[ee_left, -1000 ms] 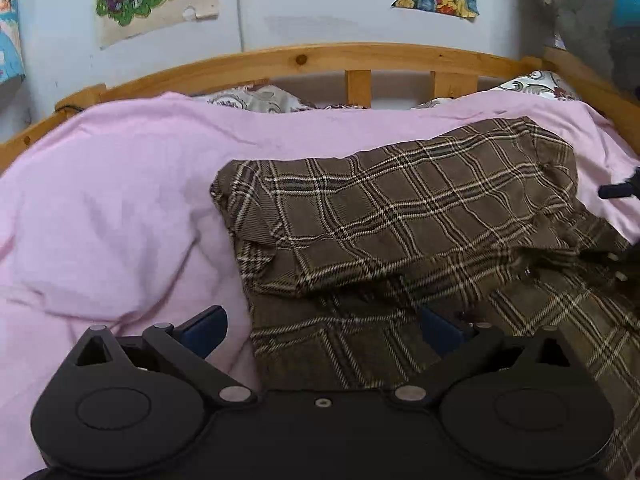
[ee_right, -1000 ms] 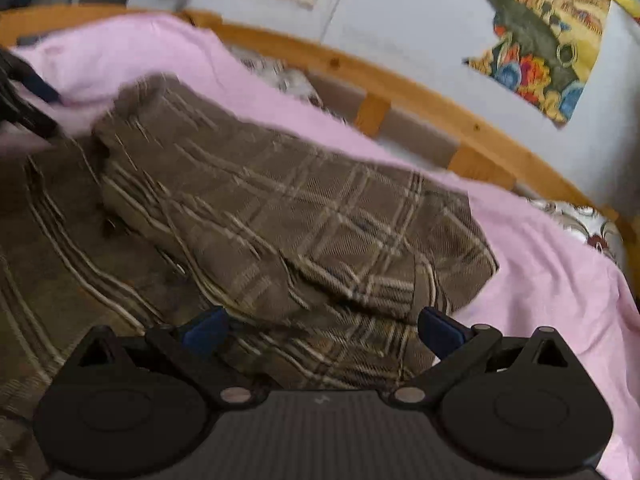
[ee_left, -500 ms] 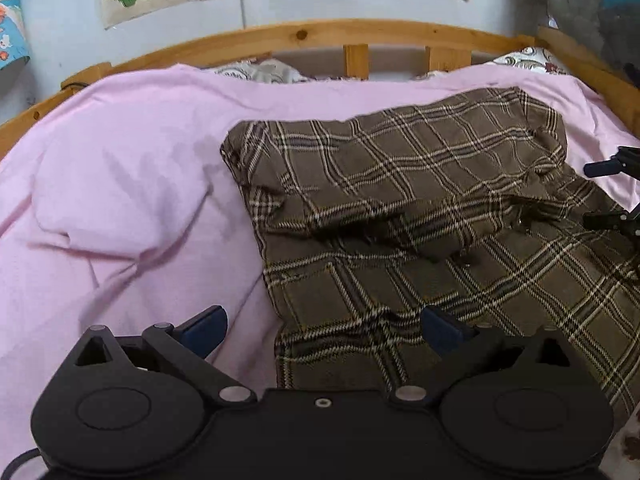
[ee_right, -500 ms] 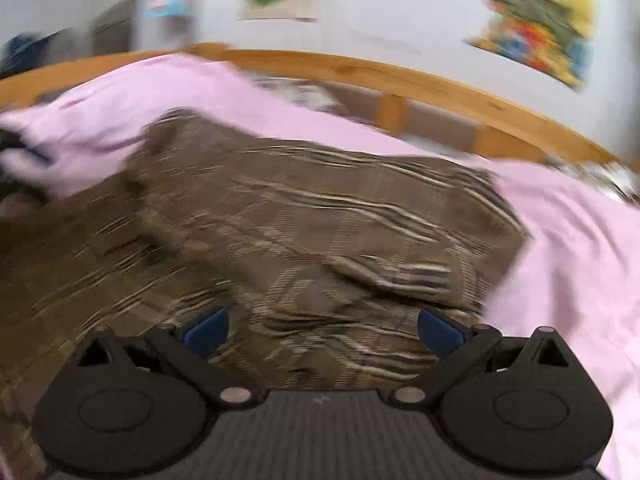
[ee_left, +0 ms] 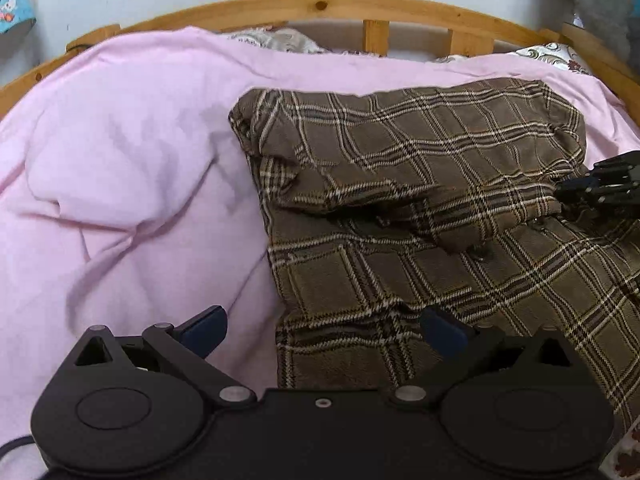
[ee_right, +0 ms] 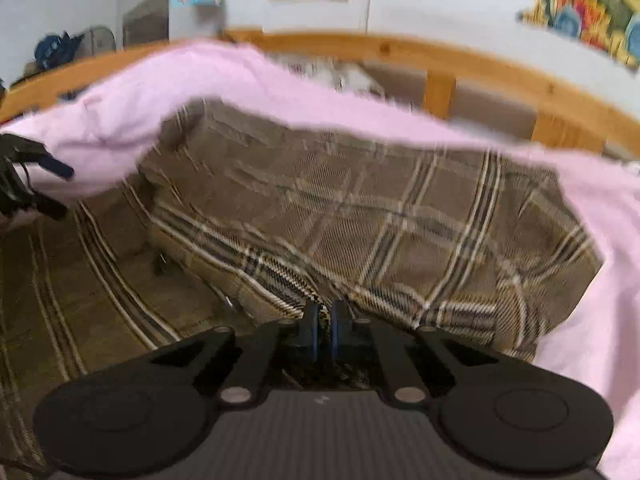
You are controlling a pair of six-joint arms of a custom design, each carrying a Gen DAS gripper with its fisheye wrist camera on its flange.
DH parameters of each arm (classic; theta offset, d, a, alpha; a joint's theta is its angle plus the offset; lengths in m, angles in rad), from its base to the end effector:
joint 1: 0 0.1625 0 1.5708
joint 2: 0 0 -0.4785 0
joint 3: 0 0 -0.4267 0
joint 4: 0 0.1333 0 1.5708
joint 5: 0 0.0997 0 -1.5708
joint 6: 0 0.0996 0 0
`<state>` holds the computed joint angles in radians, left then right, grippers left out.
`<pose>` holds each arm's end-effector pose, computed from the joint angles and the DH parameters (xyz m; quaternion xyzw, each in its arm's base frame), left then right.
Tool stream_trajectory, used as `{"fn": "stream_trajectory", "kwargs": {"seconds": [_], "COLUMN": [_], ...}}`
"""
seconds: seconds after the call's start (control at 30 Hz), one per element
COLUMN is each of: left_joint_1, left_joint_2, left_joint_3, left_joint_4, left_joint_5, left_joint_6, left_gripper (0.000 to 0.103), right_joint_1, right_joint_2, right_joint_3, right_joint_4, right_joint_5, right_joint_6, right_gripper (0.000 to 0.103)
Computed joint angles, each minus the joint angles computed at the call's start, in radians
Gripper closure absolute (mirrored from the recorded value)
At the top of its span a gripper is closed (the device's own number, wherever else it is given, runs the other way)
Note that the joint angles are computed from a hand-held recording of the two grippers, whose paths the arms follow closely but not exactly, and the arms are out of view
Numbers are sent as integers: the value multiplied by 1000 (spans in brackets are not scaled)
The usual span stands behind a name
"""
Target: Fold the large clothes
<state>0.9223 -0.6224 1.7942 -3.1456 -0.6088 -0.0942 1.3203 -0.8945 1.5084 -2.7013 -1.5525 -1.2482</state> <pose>-0.2325 -0.6627 0.0350 0.1486 0.8608 -0.3298 0.3580 -0.0635 -0.7932 0.2525 0.4646 -0.8478 0.1930 0.1675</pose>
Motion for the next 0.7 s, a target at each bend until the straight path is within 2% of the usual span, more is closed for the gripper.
{"fn": "stream_trajectory", "kwargs": {"seconds": [0.07, 0.13, 0.2, 0.27, 0.37, 0.5, 0.7], "left_joint_1": [2, 1, 0, -8, -32, -72, -116], "left_joint_2": [-4, -9, -16, -20, -4, -4, 11], "left_joint_3": [2, 10, 23, 39, 53, 87, 116], "left_joint_4": [13, 7, -9, -24, -38, -35, -23], "left_joint_5": [-19, -46, -90, -125, -101, -108, -196], "left_joint_6": [-17, -17, -3, 15, 47, 55, 61], "left_gripper": [1, 1, 1, 1, 1, 1, 1], "right_joint_1": [5, 6, 5, 0, -13, -36, -66], "right_joint_2": [12, 2, -26, -65, -144, -259, -398], "right_joint_3": [17, 38, 69, 106, 186, 304, 492], "right_joint_4": [-63, -96, -117, -126, -154, -192, -300], "right_joint_5": [-39, -39, -31, -16, 12, 43, -25], "right_joint_6": [-13, 11, 27, 16, 14, 20, -89], "right_gripper": [77, 66, 41, 30, 14, 3, 0]}}
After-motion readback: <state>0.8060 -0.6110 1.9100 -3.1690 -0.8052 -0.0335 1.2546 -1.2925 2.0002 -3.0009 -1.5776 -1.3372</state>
